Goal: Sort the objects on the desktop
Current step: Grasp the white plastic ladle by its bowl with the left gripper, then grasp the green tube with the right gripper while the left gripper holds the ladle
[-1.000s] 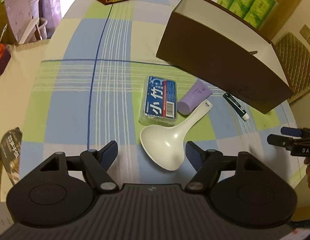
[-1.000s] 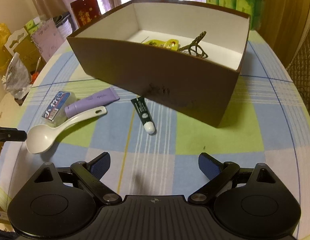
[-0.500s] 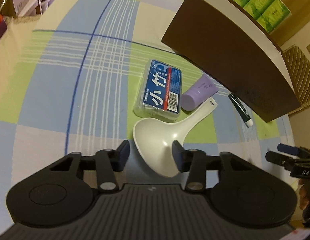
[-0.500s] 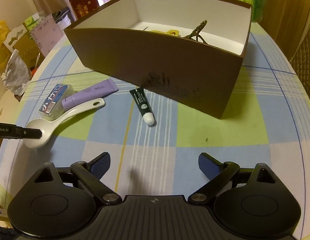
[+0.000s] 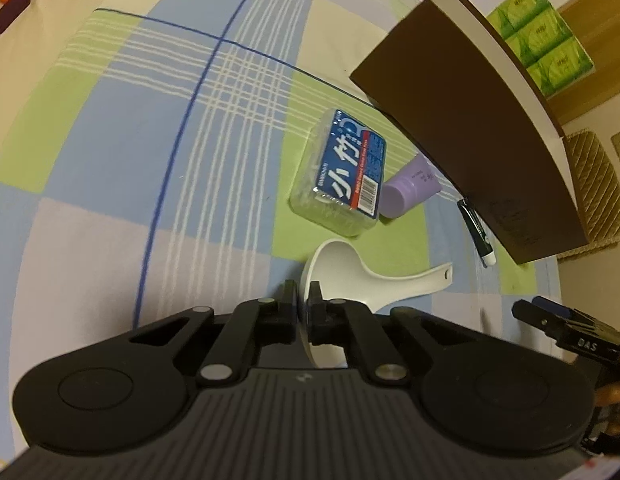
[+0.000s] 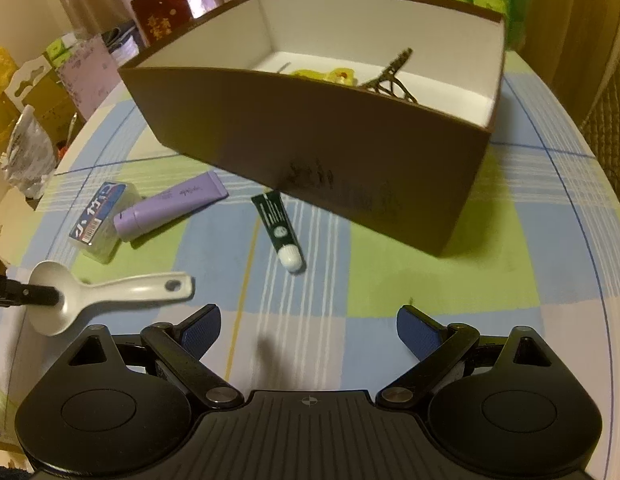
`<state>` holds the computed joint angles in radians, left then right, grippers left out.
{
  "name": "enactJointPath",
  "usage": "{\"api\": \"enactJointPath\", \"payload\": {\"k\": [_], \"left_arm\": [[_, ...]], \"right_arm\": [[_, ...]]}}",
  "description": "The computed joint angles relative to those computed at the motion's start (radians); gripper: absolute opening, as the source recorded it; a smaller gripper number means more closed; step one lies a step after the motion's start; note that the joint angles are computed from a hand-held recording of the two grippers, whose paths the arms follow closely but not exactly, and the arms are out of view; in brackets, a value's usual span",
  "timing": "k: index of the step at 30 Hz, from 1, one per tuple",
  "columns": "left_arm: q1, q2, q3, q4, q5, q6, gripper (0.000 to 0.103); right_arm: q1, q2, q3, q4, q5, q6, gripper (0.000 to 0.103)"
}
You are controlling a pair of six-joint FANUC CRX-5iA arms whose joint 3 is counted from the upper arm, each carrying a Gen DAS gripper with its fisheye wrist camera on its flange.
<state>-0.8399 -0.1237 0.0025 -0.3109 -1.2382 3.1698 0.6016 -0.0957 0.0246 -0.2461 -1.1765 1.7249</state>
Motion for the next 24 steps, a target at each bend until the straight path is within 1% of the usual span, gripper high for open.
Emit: {"api": "enactJointPath", "payload": {"k": [4,7,9,10,11,13,15,17,22,24], "left_arm": [[-0.031,-0.033,-0.011,-0.024,-0.033,0.065,0.002],[-0.058,-0.063,-0.022,-0.05,-0.063,0.131,0.002],[-0.08,-0.08,-0.023,-0.071,-0.089,0.175,0.002],[-0.091,-0.087,-0.021,-0.082,-0.103,0.194,0.002],[-0.101,-0.092,-0.018,-0.092,-0.119,0.21,0.002],[-0.119,-0.098,-0.009,-0.116,-0.146,0.24,0.002],[-0.133,-0.106,-0.004,-0.139,-0.158,0.268,0.002],[-0.145,-0.108,0.005,-0.158,-0.171,0.283,0.002],[-0.152,-0.106,0.022,-0.183,-0.175,0.293,0.002],[-0.152,-0.108,0.023,-0.19,-0.166,0.301,0.002]], "right_arm": [[0.01,0.004,-0.004,-0.01,0.024,0.041,0.091],[0.018,0.009,-0.006,-0.024,0.047,0.086,0.074],[0.024,0.014,-0.008,-0.03,0.066,0.1,0.071],[0.026,0.016,-0.01,-0.034,0.078,0.109,0.065],[0.028,0.021,-0.008,-0.04,0.087,0.122,0.056],[0.034,0.032,-0.006,-0.043,0.103,0.138,0.049],[0.041,0.04,-0.007,-0.043,0.126,0.146,0.046],[0.047,0.055,-0.003,-0.039,0.139,0.151,0.037],[0.058,0.094,0.008,-0.024,0.16,0.14,0.029],[0.059,0.107,0.011,-0.019,0.158,0.135,0.024]]}}
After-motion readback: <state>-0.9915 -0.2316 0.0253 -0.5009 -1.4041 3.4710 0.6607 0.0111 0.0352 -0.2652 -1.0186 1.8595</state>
